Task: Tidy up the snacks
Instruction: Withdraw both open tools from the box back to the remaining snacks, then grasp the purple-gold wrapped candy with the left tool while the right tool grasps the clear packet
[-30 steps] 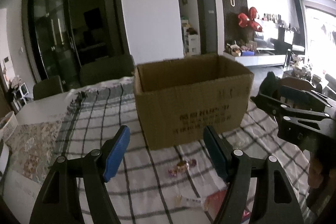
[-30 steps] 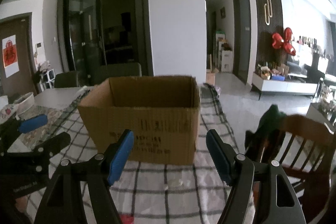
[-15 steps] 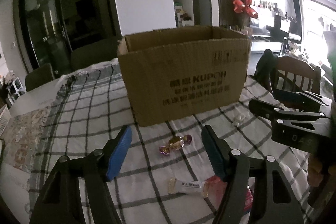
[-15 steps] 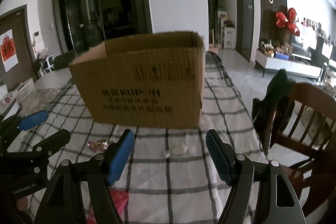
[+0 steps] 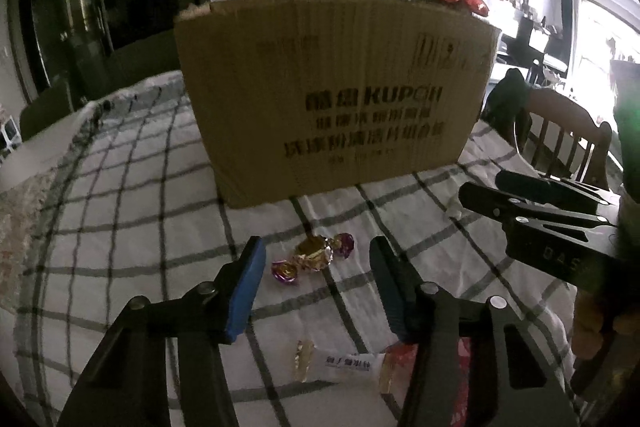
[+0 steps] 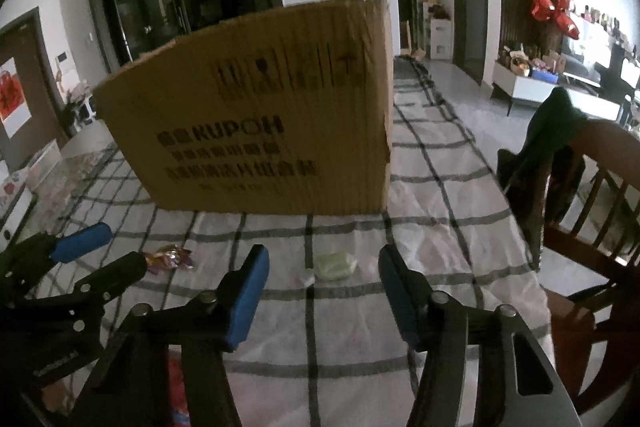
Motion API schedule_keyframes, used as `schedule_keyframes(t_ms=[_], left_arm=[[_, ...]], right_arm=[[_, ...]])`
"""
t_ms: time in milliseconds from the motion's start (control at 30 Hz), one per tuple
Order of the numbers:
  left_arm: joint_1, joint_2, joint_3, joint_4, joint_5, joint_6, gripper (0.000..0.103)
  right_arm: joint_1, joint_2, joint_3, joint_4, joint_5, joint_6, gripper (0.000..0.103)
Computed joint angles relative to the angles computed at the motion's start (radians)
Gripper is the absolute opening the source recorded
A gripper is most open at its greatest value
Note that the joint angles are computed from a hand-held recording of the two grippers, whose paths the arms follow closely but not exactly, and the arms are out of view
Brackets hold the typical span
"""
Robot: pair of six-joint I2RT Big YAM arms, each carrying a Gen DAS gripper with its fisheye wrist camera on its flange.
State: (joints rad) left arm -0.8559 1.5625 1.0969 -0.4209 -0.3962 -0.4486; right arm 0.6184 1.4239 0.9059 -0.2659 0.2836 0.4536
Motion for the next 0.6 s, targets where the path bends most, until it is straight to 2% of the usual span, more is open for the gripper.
schedule_keyframes(t_ms=[133, 400, 600], left_arm=[[0.015, 0.021, 0.01, 0.0, 0.036, -0.004, 0.048], [0.031, 0.058, 0.031, -0.008, 0.055, 0.0, 0.041], [0.04, 0.075, 0.044, -0.012, 0.055, -0.006, 0.03]], right_arm=[[-0.011, 0.022, 0.009, 0.002, -0.021, 0.012, 0.052], [-0.013, 0.032, 0.011, 0.003, -0.012, 0.009, 0.052], [-0.019, 0.044, 0.019, 0.0, -0.017, 0.016, 0.052]])
